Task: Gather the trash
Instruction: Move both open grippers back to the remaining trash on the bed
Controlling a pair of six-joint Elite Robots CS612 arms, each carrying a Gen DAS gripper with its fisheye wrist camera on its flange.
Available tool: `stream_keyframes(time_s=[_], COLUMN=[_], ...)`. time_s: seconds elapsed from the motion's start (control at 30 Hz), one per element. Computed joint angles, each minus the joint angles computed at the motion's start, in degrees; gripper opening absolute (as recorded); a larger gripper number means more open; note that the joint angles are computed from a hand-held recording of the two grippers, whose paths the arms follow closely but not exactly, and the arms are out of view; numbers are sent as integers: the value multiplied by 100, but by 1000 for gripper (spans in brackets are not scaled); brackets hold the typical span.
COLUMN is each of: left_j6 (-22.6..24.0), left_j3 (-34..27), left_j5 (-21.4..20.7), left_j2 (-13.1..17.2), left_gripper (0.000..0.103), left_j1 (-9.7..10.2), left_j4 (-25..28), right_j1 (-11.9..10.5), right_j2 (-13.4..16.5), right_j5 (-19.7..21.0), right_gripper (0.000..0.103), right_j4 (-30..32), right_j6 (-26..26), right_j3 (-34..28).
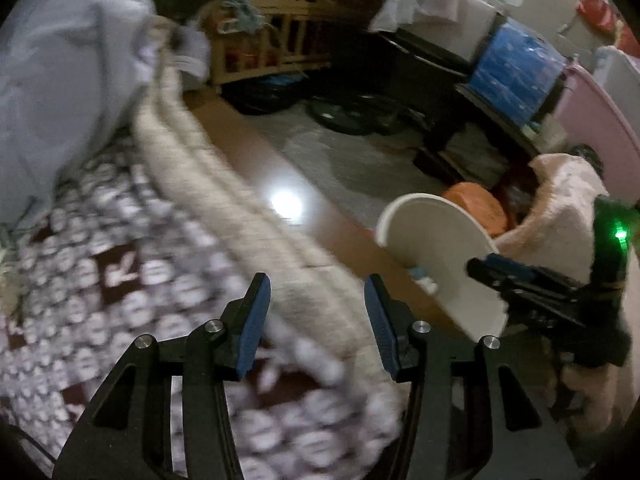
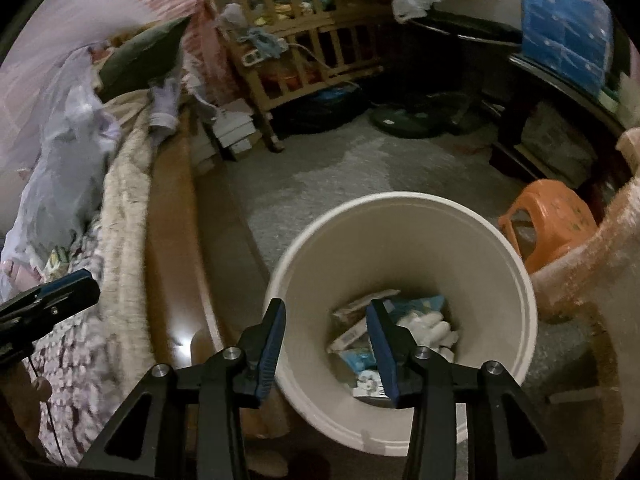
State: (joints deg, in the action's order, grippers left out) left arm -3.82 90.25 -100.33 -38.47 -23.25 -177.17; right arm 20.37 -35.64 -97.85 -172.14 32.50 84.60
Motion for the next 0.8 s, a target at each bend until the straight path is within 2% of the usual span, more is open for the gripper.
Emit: stream_keyframes(time_s=[0.37,0.63,0.8], left_j6=[-307,-526,-650], left_j3=[226,304,435], left_j5=[472,737,910], left_j2=[-60,-78,-93], left_gripper=[47,47,47], left_j1=[377,674,966], left_j4=[-212,-210,-256], right_j1=[288,527,674], right_j2=[309,718,1074], right_j5=[278,645,927], right_gripper=[42,45,46], right_j4=[358,850,1312], right_j6=[-534,-1004,-1303], right_j3=[-851,-1777,-2521])
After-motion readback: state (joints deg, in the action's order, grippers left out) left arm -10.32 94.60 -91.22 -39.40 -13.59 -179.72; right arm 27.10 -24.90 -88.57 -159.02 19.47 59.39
